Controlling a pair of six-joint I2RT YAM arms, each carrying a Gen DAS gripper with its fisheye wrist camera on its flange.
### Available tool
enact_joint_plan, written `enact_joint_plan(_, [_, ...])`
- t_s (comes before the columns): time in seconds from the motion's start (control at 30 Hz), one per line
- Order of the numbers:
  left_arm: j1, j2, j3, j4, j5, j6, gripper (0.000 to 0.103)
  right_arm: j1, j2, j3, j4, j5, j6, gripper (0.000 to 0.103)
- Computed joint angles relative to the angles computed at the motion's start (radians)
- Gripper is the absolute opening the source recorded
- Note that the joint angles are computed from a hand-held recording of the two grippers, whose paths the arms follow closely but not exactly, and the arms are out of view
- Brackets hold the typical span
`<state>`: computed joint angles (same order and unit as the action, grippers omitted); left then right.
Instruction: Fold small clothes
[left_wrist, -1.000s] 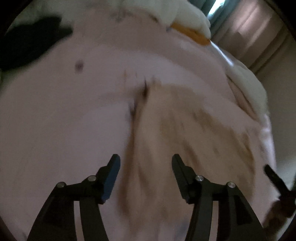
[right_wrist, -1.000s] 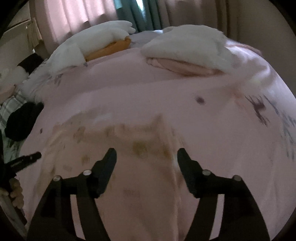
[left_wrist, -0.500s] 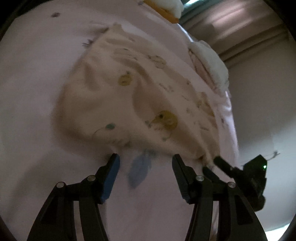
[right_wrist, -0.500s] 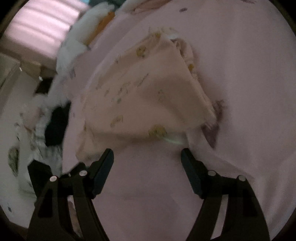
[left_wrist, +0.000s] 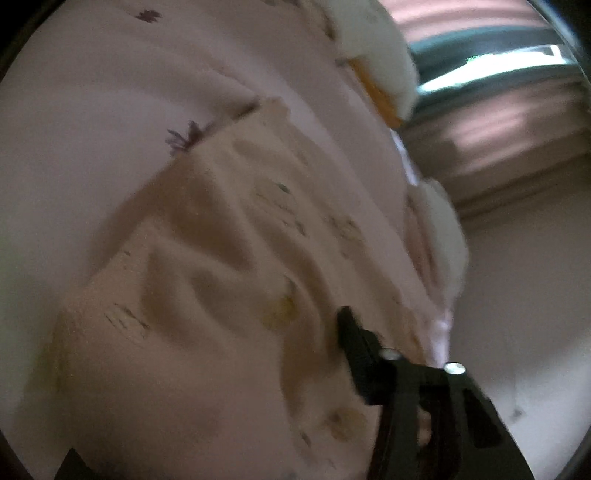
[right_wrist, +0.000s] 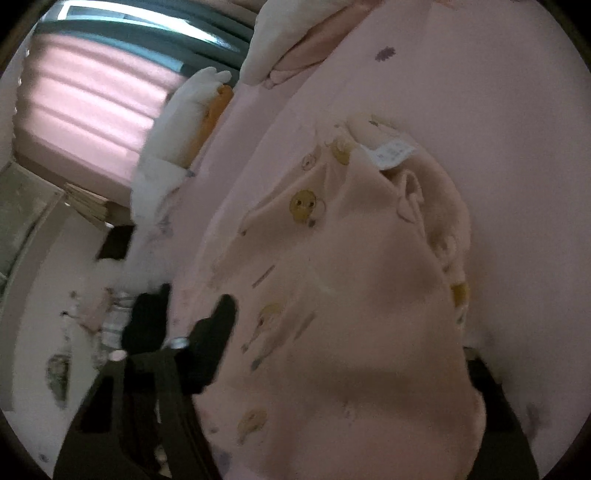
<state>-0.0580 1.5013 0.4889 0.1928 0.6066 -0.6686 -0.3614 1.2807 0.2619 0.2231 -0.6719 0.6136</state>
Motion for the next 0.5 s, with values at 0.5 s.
enact_joint_plan(0.5, [-0.224,-0.33,-0.02,-0.261,-0.453,0.177,0.013,0.043,-0.025,0.145,-0.284,0.152,-0.202,0.011])
